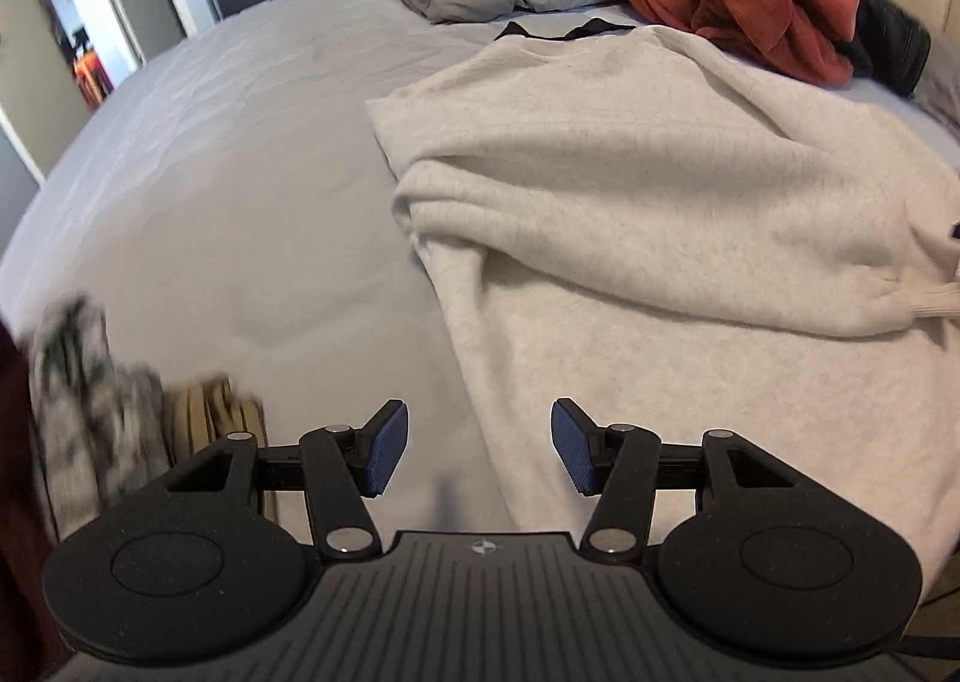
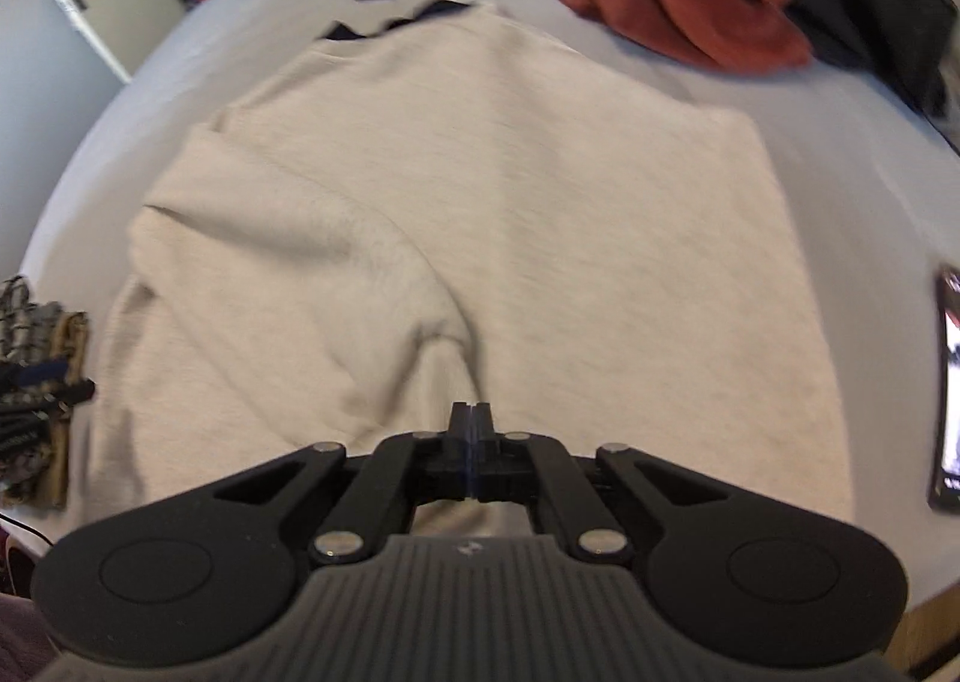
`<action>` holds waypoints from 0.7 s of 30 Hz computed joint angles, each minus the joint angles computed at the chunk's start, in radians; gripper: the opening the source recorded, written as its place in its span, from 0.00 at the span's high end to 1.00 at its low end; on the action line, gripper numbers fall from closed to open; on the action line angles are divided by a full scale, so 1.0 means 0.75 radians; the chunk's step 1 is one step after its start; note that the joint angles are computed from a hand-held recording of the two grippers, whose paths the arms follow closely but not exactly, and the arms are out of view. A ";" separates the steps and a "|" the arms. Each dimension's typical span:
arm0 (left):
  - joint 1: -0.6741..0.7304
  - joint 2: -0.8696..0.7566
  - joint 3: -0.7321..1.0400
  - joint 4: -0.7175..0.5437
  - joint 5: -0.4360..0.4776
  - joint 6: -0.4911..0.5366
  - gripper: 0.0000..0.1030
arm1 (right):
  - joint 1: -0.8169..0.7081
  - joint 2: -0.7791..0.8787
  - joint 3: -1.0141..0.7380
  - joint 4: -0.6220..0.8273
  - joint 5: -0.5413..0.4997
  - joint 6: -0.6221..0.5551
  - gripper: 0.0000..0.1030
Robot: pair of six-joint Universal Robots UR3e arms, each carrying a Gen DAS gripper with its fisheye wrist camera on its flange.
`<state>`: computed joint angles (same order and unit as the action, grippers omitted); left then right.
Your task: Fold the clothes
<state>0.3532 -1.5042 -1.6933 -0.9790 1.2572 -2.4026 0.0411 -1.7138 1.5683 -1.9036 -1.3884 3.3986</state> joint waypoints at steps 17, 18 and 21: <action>-0.032 -0.665 0.636 -0.046 -0.095 -0.201 0.50 | 0.432 0.391 -0.221 -0.248 -0.154 -0.425 0.53; -0.035 -0.683 0.644 -0.036 -0.091 -0.187 0.51 | 0.446 0.411 -0.231 -0.240 -0.194 -0.458 0.54; -0.036 -0.739 0.676 -0.017 -0.096 -0.151 0.58 | 0.449 0.432 -0.224 -0.206 -0.235 -0.535 0.55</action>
